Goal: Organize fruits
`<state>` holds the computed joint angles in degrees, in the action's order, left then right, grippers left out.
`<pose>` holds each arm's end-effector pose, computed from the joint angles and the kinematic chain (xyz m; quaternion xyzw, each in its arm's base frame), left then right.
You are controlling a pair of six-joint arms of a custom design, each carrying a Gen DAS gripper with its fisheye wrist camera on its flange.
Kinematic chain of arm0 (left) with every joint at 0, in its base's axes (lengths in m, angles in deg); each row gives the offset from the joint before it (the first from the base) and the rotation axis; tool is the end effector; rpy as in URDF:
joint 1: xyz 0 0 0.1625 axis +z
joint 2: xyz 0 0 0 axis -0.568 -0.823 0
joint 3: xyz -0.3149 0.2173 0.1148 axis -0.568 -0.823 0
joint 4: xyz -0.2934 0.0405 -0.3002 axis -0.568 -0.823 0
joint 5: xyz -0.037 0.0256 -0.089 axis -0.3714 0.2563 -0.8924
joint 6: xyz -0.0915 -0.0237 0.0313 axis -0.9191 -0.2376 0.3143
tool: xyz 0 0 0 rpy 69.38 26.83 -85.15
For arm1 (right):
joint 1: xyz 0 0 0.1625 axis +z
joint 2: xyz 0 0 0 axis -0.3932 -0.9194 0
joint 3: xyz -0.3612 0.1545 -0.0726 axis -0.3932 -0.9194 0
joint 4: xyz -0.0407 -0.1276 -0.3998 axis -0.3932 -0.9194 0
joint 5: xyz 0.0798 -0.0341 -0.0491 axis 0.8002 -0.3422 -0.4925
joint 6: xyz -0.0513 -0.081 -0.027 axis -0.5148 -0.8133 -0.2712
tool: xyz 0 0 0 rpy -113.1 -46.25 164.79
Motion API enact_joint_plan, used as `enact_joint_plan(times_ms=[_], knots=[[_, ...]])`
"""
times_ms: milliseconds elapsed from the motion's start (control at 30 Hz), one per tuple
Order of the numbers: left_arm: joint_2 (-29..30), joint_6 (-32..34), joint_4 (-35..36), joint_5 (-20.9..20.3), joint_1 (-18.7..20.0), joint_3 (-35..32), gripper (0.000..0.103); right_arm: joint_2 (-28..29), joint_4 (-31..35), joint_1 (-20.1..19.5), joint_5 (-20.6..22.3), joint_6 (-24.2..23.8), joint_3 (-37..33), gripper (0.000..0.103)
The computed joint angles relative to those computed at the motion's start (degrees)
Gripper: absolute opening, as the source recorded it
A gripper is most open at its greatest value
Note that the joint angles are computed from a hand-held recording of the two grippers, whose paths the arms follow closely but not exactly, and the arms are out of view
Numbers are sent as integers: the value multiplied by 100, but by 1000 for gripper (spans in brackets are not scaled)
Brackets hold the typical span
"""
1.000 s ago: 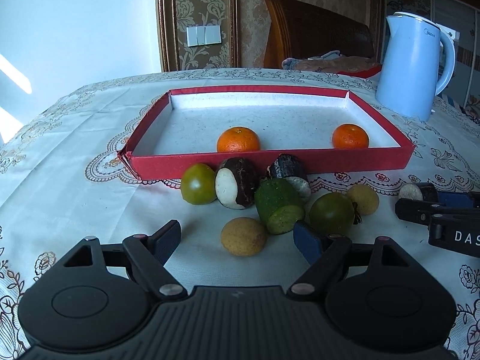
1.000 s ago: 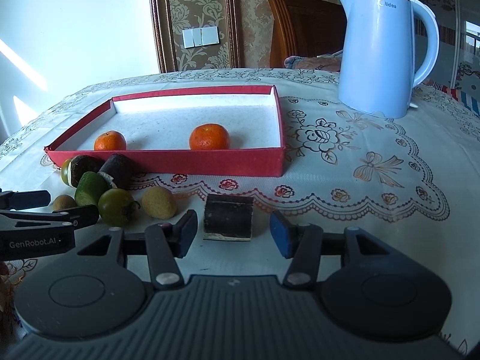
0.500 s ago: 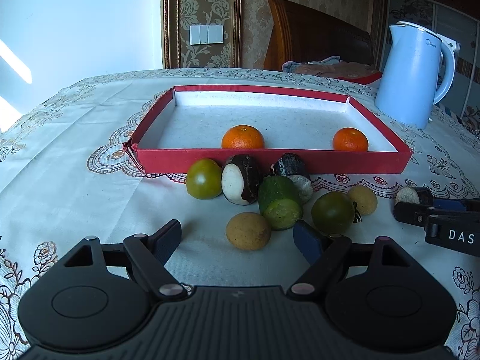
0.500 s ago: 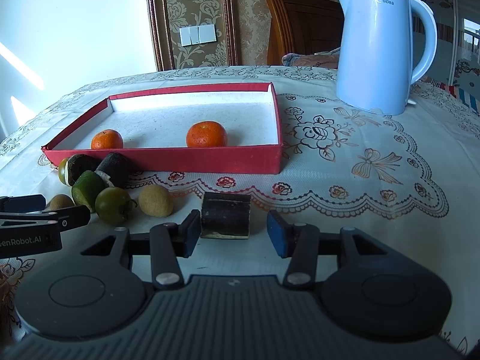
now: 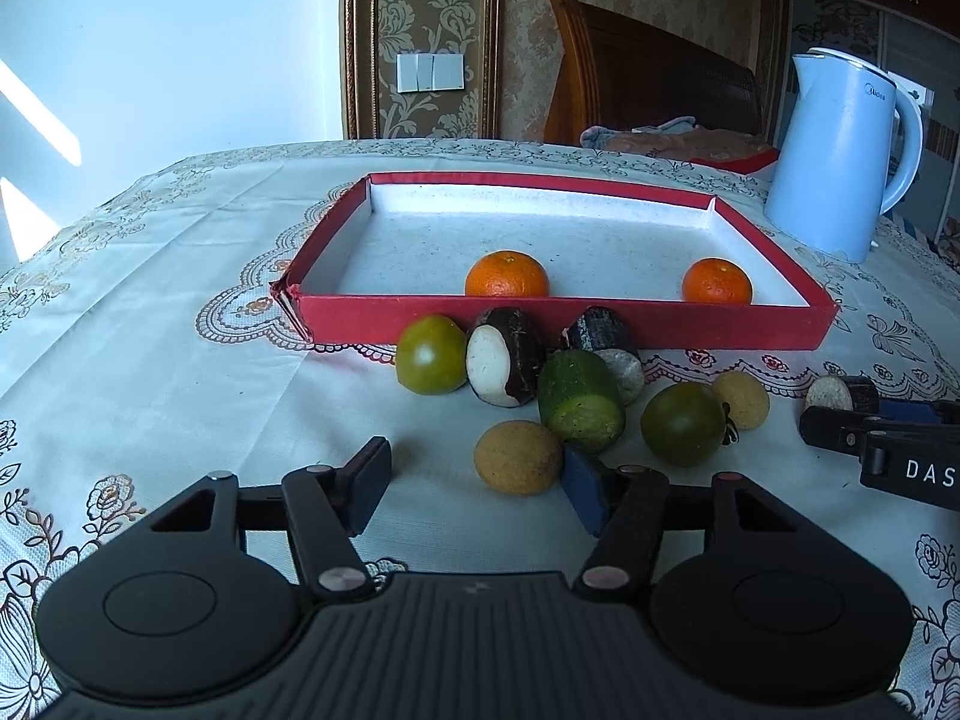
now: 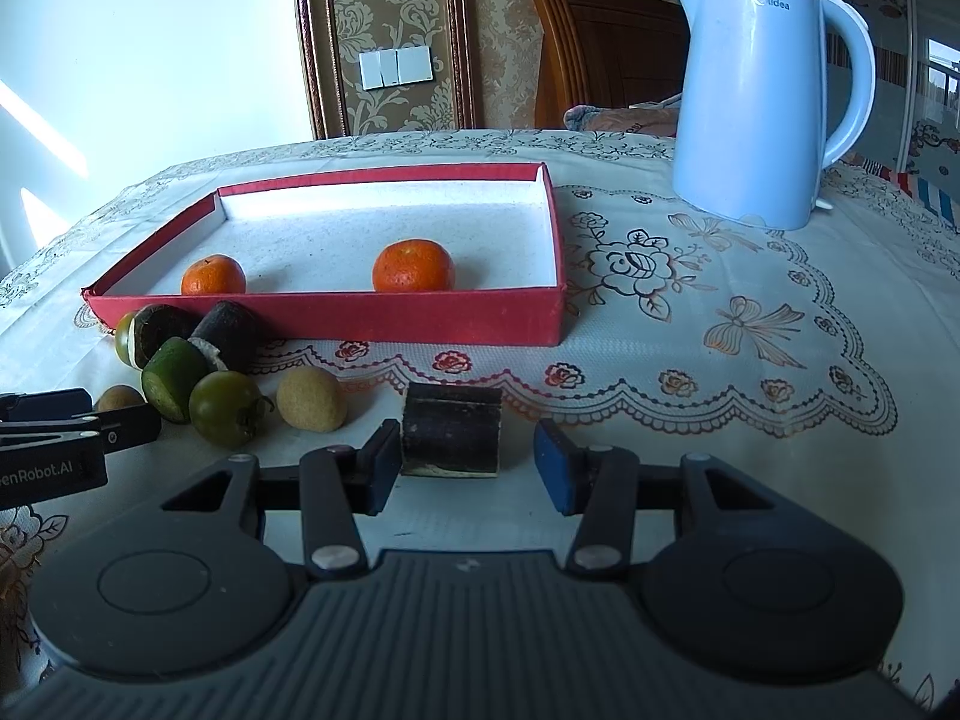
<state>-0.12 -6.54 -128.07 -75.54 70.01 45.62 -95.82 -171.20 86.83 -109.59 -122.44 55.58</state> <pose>-0.2525 -0.4472 -0.1368 0.2137 0.8367 -0.3959 0.3124 -0.0674 -0.4312 0.2860 0.1728 -0.8444 0.3911 0.3228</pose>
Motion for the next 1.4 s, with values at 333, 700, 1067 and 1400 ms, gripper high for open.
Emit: enact_joint_plan(times_ms=[333, 700, 1067, 1400], knots=[[69, -37, 52, 233, -55, -45, 39, 189, -364, 136, -289, -163, 9, 43], [94, -59, 26, 310, -59, -62, 30, 336, -728, 208, -462, -314, 28, 32], [60, -113, -295, 205, -27, 40, 29, 389, -839, 245, -528, -396, 37, 32], [107, 5, -562, 202, -53, 64, 29, 259, -711, 139, -278, -360, 85, 32]])
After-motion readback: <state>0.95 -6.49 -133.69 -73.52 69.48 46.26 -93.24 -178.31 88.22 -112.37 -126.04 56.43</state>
